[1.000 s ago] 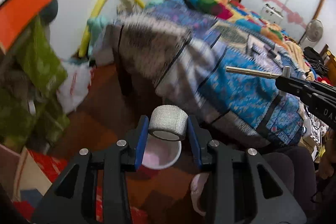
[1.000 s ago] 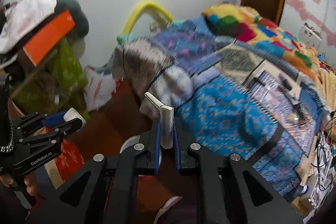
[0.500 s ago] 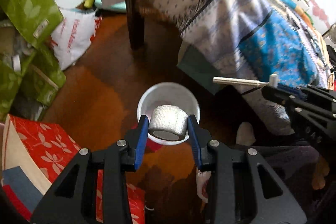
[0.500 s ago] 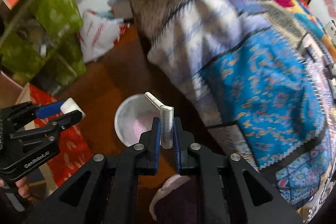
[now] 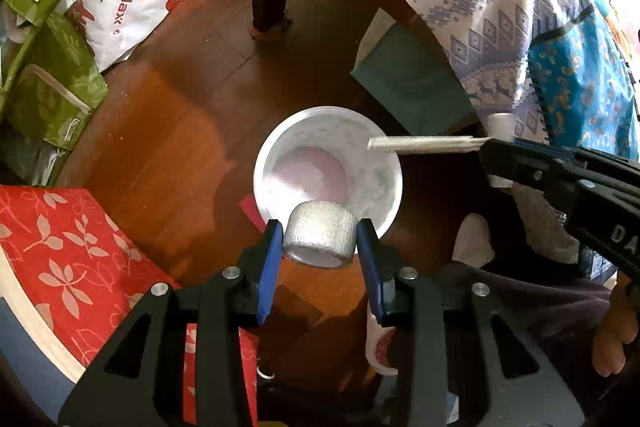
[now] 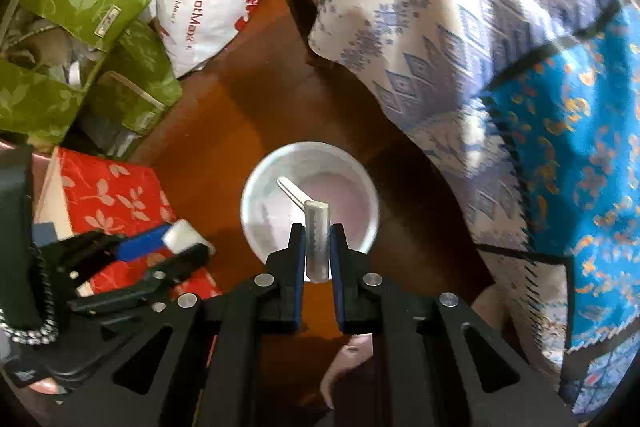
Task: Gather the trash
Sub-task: 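Open the left gripper to drop the tape roll into the bin, then move the left tool back to the clear plastic bag on the bed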
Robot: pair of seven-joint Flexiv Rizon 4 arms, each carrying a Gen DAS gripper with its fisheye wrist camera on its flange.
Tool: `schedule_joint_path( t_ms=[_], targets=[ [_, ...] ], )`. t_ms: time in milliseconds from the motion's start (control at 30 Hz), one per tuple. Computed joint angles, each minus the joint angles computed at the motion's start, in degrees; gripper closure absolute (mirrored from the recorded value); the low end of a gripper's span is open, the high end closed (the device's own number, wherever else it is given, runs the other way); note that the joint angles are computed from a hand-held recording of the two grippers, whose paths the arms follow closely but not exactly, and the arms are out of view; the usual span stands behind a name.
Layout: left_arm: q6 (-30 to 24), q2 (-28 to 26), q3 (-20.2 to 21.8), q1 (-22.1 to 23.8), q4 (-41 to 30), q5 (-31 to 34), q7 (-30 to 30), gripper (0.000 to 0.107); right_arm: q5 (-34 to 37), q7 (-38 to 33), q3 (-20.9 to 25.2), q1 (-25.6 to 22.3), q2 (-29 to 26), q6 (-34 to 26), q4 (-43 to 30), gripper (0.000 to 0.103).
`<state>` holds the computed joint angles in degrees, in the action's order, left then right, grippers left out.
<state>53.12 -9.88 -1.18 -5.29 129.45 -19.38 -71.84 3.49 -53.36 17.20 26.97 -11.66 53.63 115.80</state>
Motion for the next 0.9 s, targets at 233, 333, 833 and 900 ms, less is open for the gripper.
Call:
schedule_joint_path(
  t_ms=[233, 333, 833, 900],
  targets=[
    [-0.9, -0.8, -0.7, -0.1, -1.1, -1.2, 0.1, 0.069, -2.3, 1.2, -0.6, 0.4, 0.8, 1.4, 1.0, 0.061],
    [-2.4, -1.4, -0.7, -0.3, -2.3, -0.9, -0.9, 0.065, -3.0, 2.0, -0.7, 0.1, 2.0, 1.6, 1.9, 0.061],
    [1.3, 6.9, 0.4, -2.1, 0.1, 3.8, -3.9, 0.052, -10.3, 8.3, -0.5, -0.1, 11.0, 1.9, 8.1, 0.061],
    [2.7, 9.5, 0.7, -2.5, 1.0, 4.9, -4.4, 0.052, -11.4, 9.5, -0.4, -0.1, 12.4, 2.0, 8.7, 0.061]
  ],
)
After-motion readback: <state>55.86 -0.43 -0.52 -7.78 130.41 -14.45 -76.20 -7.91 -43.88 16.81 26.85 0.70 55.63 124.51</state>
